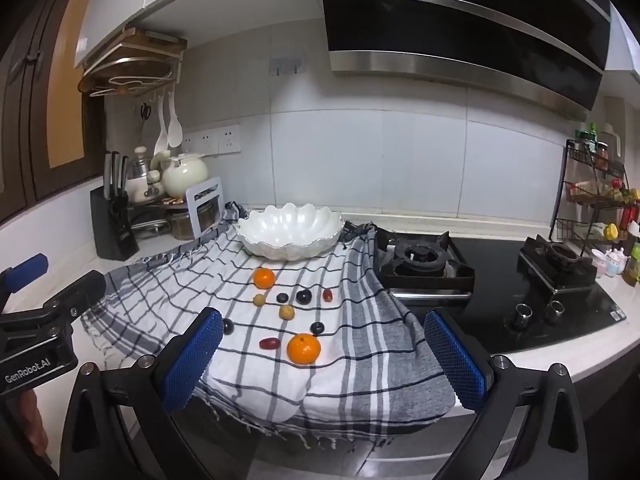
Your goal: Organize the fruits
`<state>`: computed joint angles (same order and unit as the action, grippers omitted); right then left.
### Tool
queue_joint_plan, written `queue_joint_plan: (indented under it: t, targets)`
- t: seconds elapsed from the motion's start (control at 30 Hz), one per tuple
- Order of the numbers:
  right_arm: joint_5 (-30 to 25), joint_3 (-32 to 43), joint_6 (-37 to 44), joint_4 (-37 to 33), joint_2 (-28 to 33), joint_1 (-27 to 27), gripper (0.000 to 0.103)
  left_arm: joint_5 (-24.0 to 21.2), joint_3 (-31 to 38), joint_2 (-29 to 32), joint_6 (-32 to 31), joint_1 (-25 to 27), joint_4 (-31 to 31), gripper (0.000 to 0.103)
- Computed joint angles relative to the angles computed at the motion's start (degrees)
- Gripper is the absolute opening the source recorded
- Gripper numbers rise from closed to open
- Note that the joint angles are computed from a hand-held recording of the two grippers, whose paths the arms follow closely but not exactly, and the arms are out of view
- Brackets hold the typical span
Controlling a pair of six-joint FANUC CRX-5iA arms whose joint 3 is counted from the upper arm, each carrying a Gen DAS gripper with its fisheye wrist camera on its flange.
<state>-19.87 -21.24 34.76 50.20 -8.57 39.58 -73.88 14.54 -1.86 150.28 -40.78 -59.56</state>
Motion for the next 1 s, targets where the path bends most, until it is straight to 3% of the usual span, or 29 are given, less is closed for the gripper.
queue_joint_plan:
  t: [1.0]
  targets:
    - [2.76, -3.40, -7.91, 8.61, -2.27, -1.68, 0.102, -0.01, -0.37, -0.71, 1.11, -1.72, -1.70, 0.103]
